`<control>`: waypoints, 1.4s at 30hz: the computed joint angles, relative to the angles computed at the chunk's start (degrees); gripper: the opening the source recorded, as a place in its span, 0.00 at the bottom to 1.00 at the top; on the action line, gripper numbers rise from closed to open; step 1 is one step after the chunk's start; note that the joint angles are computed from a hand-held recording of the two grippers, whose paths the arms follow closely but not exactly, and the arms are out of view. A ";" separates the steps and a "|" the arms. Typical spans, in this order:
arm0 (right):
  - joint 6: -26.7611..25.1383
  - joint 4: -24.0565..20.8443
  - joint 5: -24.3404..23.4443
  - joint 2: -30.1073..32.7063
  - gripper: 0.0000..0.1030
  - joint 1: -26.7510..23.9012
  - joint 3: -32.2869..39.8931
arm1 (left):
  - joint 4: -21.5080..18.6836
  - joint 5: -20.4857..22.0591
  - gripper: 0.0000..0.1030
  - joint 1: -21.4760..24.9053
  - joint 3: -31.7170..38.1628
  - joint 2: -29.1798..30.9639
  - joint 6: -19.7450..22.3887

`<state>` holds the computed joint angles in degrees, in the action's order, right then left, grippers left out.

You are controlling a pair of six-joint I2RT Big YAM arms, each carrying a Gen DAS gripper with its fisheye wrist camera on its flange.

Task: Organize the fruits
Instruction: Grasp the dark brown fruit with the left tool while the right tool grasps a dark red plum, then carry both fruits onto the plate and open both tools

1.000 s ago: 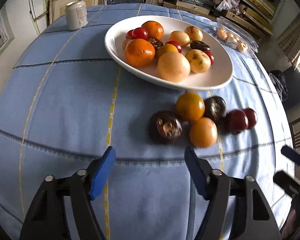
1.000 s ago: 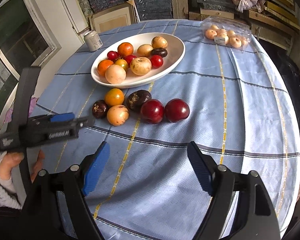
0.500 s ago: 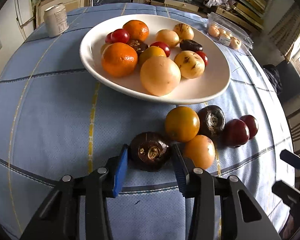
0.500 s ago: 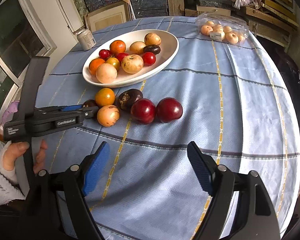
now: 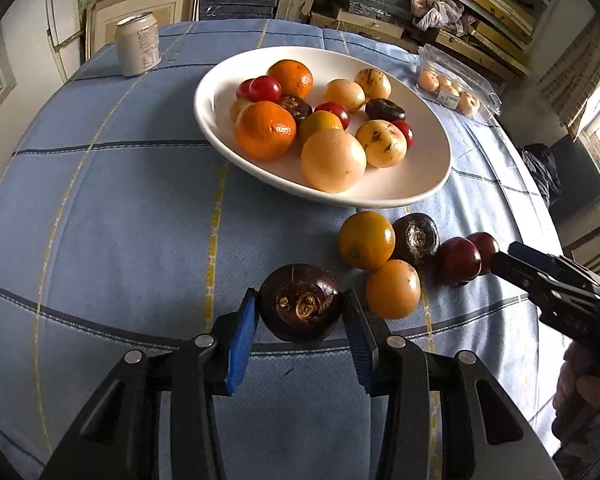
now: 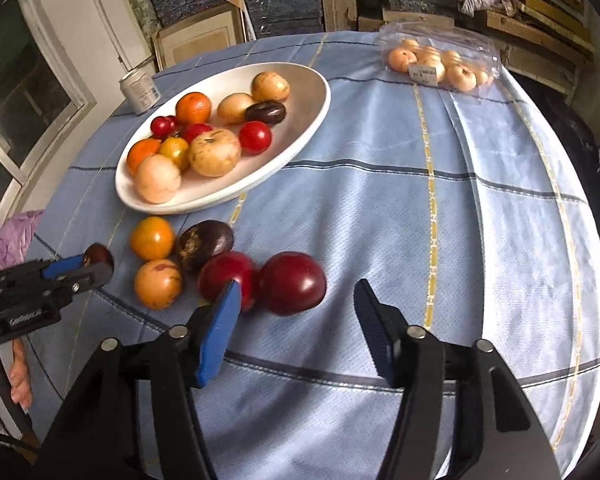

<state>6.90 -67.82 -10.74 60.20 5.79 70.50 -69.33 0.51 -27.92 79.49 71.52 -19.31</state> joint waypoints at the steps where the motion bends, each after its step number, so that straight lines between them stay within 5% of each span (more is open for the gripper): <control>1: -0.04 -0.02 0.01 0.19 0.52 -0.05 0.02 | -0.13 -0.04 0.42 -0.13 0.03 -0.04 -0.21; 11: -0.93 1.29 -1.40 2.63 0.39 0.40 0.19 | -1.09 -1.41 0.42 -1.39 0.17 -0.50 -0.55; 21: -1.79 0.24 -2.73 2.12 0.37 -0.03 0.82 | -1.45 -1.86 0.42 -1.36 1.96 -0.11 0.03; 27: -5.13 2.11 -0.45 2.08 0.37 0.45 9.21 | -2.09 -3.66 0.42 1.40 11.71 3.41 2.52; 34: -2.15 5.40 -2.05 8.59 0.37 1.97 18.23 | -2.11 -4.65 0.41 3.13 26.28 12.76 4.66; 42: -2.26 6.07 -1.15 16.77 0.37 5.09 21.66 | -2.68 -5.04 0.41 3.16 27.63 19.02 3.90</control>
<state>4.64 -61.75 -11.90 76.97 10.88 92.17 -72.01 -4.53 -24.76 107.12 90.54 -15.41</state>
